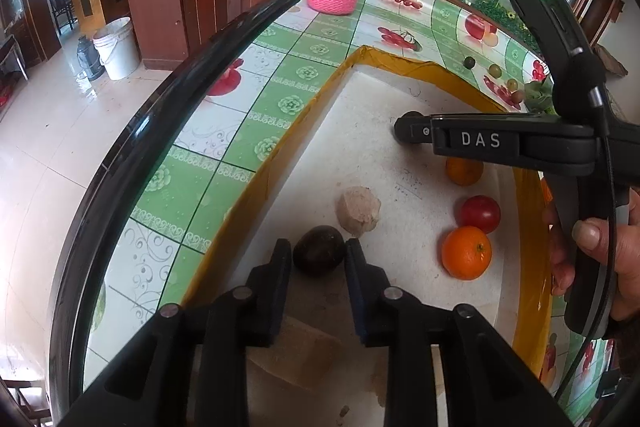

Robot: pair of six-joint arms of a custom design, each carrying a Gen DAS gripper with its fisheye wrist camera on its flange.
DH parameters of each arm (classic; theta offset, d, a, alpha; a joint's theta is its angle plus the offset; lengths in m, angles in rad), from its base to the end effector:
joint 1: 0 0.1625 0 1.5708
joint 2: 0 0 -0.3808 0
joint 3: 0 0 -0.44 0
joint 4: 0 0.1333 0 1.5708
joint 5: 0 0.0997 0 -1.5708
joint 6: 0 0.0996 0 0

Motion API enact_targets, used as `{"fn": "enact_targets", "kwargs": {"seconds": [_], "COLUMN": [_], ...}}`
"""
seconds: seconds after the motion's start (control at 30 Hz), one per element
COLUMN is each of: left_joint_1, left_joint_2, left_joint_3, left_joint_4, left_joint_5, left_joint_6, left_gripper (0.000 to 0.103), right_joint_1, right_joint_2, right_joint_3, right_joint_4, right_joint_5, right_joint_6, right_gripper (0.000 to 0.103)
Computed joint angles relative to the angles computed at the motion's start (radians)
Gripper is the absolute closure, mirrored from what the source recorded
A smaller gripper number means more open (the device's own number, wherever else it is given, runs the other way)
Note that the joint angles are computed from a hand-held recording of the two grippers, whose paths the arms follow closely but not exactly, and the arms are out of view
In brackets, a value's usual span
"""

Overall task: Organize fruits
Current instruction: 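Carry both plums into the white tray and open both tools, then withdraw both open tools from the tray toward the loose items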

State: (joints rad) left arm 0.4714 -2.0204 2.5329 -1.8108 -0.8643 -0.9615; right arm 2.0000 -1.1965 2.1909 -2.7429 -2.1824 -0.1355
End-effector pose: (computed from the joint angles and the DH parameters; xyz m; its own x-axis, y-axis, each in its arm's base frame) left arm -0.1717 -0.3097 0.1899 -0.8123 0.0746 -0.5785 0.3354 0.8711 -0.3587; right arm 0.2738 -0.4153 0.0854 -0.7242 -0.3670 0.5838 -0.5121 0.8532 -0.0988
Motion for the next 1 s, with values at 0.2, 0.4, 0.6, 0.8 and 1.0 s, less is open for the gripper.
{"fn": "enact_targets", "kwargs": {"seconds": [0.2,0.4,0.6,0.8,1.0], "left_joint_1": [-0.056,-0.116,-0.196,-0.281,-0.356], "left_joint_2": [-0.050,-0.110,-0.171,-0.213,-0.201], "left_joint_3": [0.008,0.012,0.017,0.026,0.021], "left_joint_4": [0.103,0.216,0.357,0.448,0.492], "left_joint_5": [0.023,0.023,0.016,-0.005,-0.018], "left_joint_6": [-0.084,-0.186,-0.319,-0.427,-0.499], "left_gripper": [0.049,0.039,0.025,0.015,0.012], "right_joint_1": [0.028,0.083,0.126,0.176,0.196], "right_joint_2": [-0.058,-0.148,-0.270,-0.387,-0.557], "right_joint_3": [0.048,0.122,0.218,0.315,0.399], "right_joint_4": [-0.004,-0.010,0.004,0.002,0.083], "right_joint_5": [-0.013,-0.038,-0.036,-0.100,-0.120], "right_joint_6": [0.028,0.037,0.087,0.165,0.236], "right_gripper": [0.070,0.070,0.067,0.040,0.030]}}
